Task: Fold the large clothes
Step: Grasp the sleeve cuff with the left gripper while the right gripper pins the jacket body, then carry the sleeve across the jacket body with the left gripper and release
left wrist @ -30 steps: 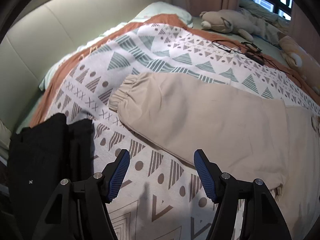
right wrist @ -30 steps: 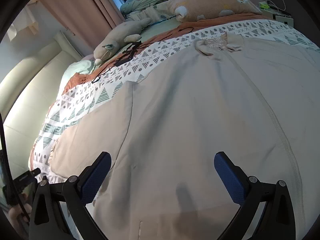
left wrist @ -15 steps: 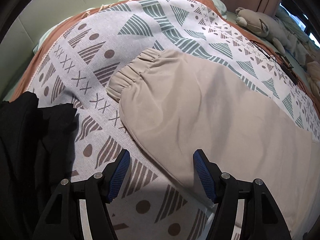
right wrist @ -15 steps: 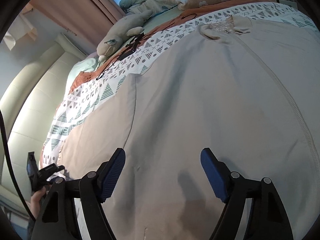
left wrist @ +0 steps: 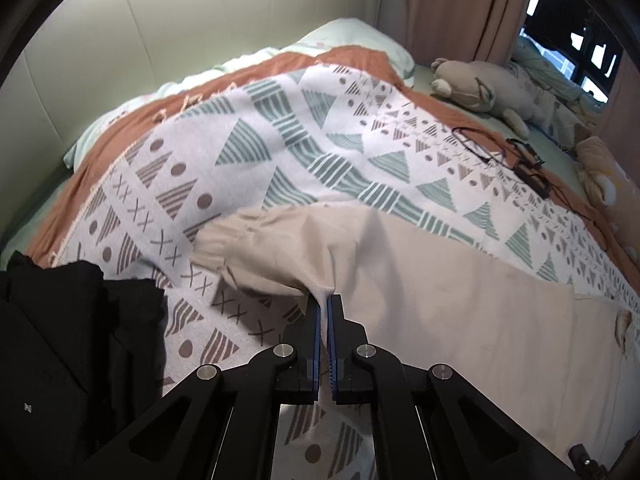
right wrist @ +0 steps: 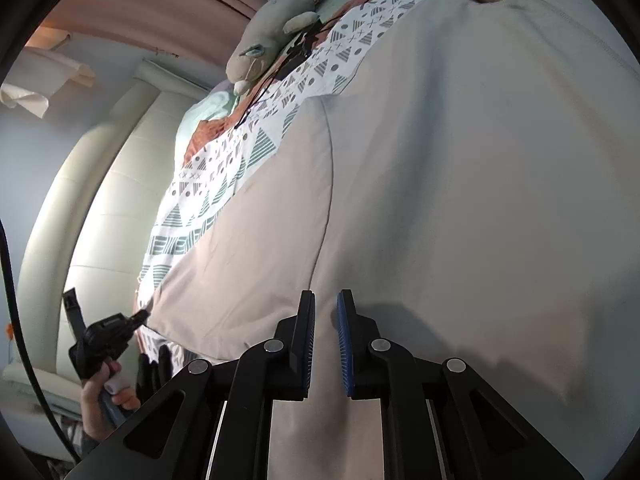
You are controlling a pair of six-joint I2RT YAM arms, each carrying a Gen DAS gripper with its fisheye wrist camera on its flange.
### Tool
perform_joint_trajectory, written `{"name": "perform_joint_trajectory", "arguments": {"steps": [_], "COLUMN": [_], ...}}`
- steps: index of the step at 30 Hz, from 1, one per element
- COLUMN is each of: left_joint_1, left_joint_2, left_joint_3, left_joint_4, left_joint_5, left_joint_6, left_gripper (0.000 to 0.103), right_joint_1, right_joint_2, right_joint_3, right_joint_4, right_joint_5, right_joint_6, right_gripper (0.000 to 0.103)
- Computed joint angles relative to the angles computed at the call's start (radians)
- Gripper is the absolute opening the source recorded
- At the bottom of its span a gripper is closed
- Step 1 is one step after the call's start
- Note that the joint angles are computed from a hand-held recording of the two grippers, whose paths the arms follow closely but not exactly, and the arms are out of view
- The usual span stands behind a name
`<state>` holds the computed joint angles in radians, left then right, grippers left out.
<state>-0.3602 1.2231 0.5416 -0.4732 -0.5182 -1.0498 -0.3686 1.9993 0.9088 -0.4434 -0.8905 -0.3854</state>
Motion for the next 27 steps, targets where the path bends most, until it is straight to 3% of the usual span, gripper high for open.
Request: {"name": "perform_joint_trajectory", "arguments": {"steps": [7, 14, 18, 25, 27], "left_joint_1": [-0.162, -0.381, -0.498, -0.599, -0.622], "left_joint_2": [-0.084, -0.017, 0.078, 0.27, 0.315], "left_joint_3": [0.199, 0.48, 0.672, 0.941, 0.999], "left_joint_4": [-0.221, -0.416, -0.524, -0.641, -0.649], "left_joint_5": [-0.097, -0.219, -0.288, -0.304, -0.303], "left_joint_6": [-0.047, -0.138, -0.183, -0.231, -0.245], "left_gripper": [0.002, 0.002, 0.002, 0.002, 0.002], "right_joint_1": [0.087, 0.142, 0.146, 0.057, -0.003], "right_joint_2": [0.028, 0.091, 0.103, 0.072, 0.044], "right_joint_3": [-0.031, -0.063, -0.041, -0.009, 0.001], "right_joint_4": [-0.01, 0.054, 0.01, -0.155, -0.225], "right_joint_5": [-0.031, -0.007, -0.024, -0.023, -0.02], "right_joint_6": [-0.01, -0.008, -0.042, -0.149, -0.209], "right_gripper": [0.012, 0.012, 0.012, 0.014, 0.024]}}
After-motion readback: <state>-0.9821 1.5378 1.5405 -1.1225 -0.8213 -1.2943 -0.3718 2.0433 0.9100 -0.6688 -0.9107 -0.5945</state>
